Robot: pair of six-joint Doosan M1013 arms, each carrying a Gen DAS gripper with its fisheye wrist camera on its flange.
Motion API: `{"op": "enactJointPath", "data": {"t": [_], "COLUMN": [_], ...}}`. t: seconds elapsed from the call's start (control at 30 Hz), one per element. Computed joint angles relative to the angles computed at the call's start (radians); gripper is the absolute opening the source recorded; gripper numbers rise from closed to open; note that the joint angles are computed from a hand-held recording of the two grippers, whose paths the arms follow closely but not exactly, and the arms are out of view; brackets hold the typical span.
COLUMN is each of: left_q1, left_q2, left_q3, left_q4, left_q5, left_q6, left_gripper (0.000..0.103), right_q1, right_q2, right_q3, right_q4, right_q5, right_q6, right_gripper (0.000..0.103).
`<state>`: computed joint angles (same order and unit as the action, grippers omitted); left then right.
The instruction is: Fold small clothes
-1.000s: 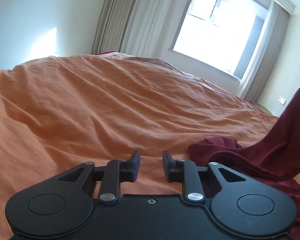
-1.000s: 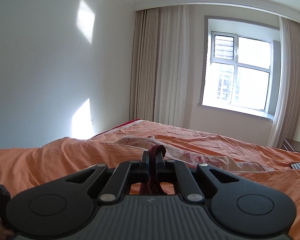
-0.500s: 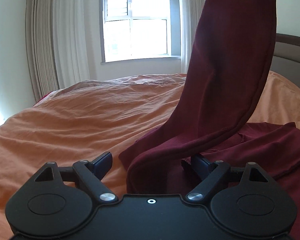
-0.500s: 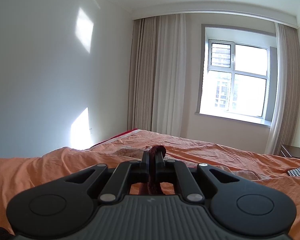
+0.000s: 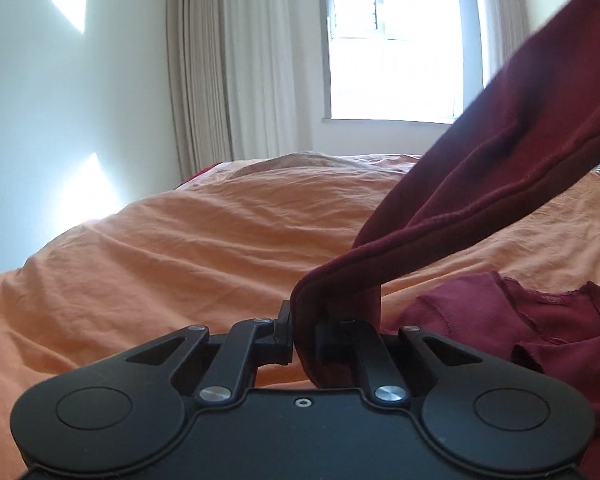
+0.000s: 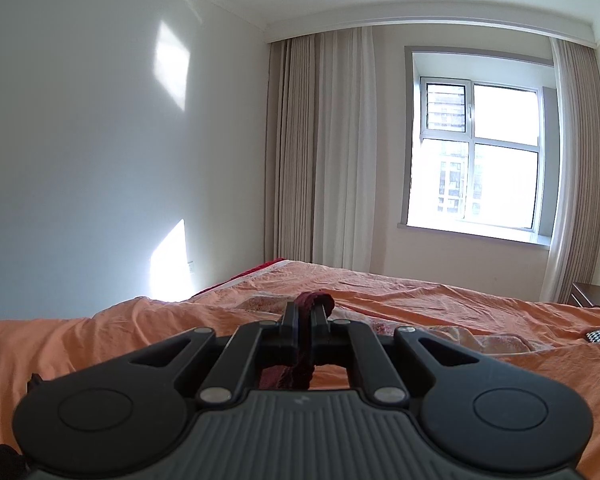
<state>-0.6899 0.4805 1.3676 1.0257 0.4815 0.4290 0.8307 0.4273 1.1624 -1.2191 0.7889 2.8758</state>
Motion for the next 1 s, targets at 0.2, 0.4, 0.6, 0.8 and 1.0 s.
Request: {"op": "enactJointPath", "data": {"t": [0.2,0.4,0.6,0.8,1.0], "left_q1": [0.014,0.015,0.022,0.05,0.11], "left_q2": [-0.013,-0.029,-0.07,-0.101,-0.062], "left_q3": [0.036,0.07,0.127,0.151,0.066], "left_q4": [-0.128,-0.269,-0.418,-0.672,-1.184], "left_q5": [-0.017,-0.048,-0.123,-0.185,-0.153], "left_q6": [0.119,0.252,0.409,0.596,0.907], "left_gripper": [0.011,0.022,0.056,0.083,0.087], "right_q1": [-0.015,-0.029,-0.032,-0.028,-0.03], "right_q2": [-0.02,-0.05,-0.056,-0.055,-0.06], "right_q3": [0.121,0.244,0.299,0.309,0.341], "right_q4": [0.101,0.193,0.222,0.244,0.249], "right_q5": [0.034,0.049,0.031,0.039,0.011], "right_q6": [0.078,0.147,0.19,0.189,0.248], "right_gripper": [0.006,0.006,0.007,0.008,0.008]}}
